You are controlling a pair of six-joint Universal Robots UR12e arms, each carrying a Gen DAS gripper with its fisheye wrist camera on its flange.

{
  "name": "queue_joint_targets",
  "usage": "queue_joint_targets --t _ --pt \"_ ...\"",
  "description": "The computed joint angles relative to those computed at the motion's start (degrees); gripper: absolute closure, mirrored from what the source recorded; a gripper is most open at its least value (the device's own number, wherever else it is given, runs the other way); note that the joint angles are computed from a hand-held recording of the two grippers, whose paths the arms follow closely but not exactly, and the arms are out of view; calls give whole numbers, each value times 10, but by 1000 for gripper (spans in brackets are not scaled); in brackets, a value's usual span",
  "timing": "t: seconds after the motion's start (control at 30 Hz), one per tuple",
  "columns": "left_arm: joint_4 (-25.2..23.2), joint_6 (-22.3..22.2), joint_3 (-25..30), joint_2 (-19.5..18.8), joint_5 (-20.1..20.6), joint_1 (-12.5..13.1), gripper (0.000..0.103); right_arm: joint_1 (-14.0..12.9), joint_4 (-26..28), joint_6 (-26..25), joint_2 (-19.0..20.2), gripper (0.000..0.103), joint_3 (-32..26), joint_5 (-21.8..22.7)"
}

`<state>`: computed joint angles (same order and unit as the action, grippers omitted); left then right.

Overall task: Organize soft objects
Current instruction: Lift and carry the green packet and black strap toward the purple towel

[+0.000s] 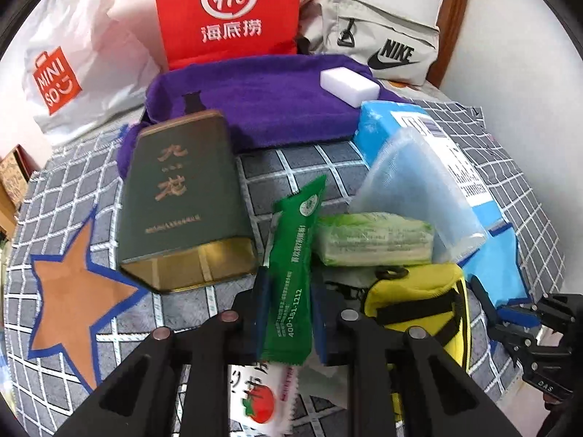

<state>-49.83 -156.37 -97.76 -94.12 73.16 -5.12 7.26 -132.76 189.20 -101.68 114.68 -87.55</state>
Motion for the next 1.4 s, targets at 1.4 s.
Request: queue_joint_targets --t 1.4 --pt "28 -95 57 -1 -109 54 97 -22 -70 -25 67 83 -123 6"
